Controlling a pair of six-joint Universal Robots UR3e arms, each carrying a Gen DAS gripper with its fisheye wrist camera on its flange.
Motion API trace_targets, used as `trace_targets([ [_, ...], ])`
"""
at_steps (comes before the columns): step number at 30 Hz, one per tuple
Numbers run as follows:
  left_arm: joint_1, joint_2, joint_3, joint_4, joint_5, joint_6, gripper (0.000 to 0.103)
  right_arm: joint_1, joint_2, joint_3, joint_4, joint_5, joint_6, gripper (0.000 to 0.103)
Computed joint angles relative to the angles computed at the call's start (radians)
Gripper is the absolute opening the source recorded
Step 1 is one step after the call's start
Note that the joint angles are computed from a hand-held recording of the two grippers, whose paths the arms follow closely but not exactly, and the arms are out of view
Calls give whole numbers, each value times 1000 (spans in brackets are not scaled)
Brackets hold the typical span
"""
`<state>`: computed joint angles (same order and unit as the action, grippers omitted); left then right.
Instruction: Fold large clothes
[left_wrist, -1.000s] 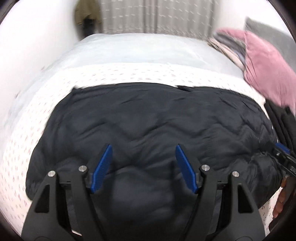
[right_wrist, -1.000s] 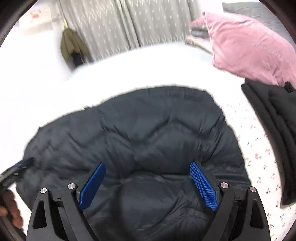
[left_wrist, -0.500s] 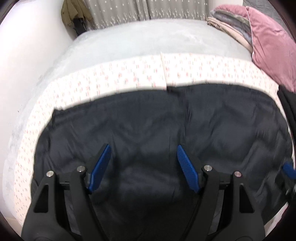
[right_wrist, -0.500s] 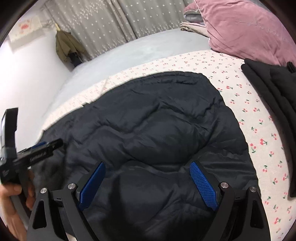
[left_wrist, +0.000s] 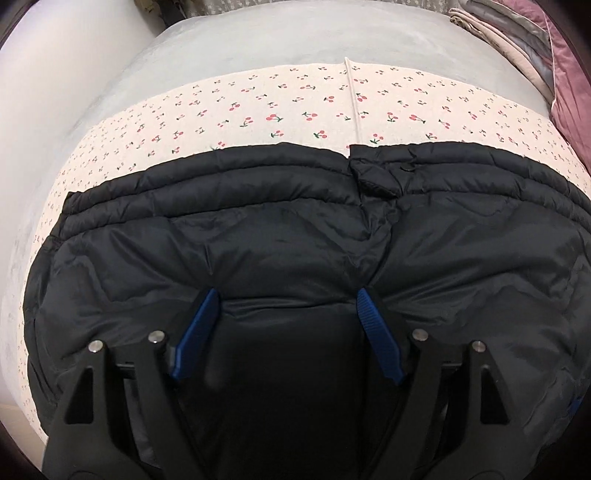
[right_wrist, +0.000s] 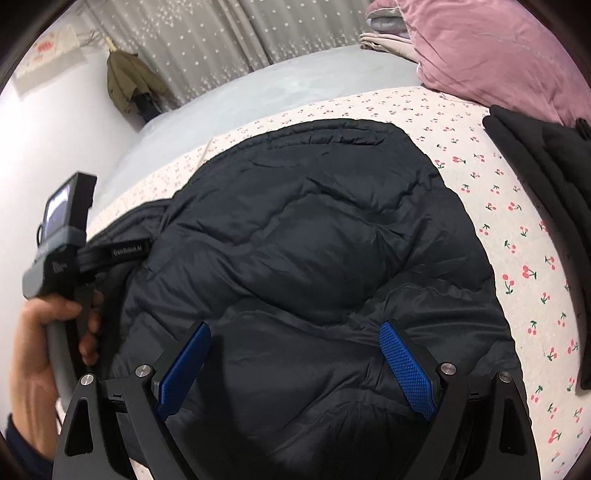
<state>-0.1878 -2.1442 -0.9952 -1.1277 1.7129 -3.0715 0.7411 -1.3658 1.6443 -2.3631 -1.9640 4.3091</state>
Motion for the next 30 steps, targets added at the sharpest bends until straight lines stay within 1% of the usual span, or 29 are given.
trace_targets([
  [2,-3,-12,59,-56,3,6,78,8,11,-17,17,-5,1,93],
  [4,11,28,41,-67,-26,23,78,7,5,-6,10,-3,10,93],
  [6,35,139,-84,-23,-78,53,78,1,-14,22,-14,2,17,93],
  [11,88,400,-410,68,-173,119,78,0,-54,70,-68,5,38,93],
  [12,91,422,-452,85,-178,125,78,2,-55,70,-65,3,40,93],
  [13,84,429,-488,113,-164,127,78,5,-52,65,-62,0,42,93],
  [14,68,418,-516,153,-137,124,78,4,-51,65,-62,2,41,93],
  [16,52,386,-541,216,-112,118,80,4,-41,58,-62,8,35,93],
  [18,37,374,-533,222,-94,99,80,8,-30,46,-51,7,23,93],
  [20,40,378,-503,177,-99,103,80,12,-31,46,-39,-1,22,93],
  [22,65,424,-514,146,-132,114,80,20,-45,62,-45,-7,42,93],
  [25,139,587,-639,165,-191,152,80,37,-103,125,-90,-32,95,93],
  [27,216,735,-757,154,-269,197,80,60,-143,158,-97,-69,137,93],
  [29,301,881,-875,125,-362,266,80,85,-177,186,-93,-107,183,93],
  [30,318,930,-917,124,-383,285,80,93,-198,206,-98,-117,202,93],
])
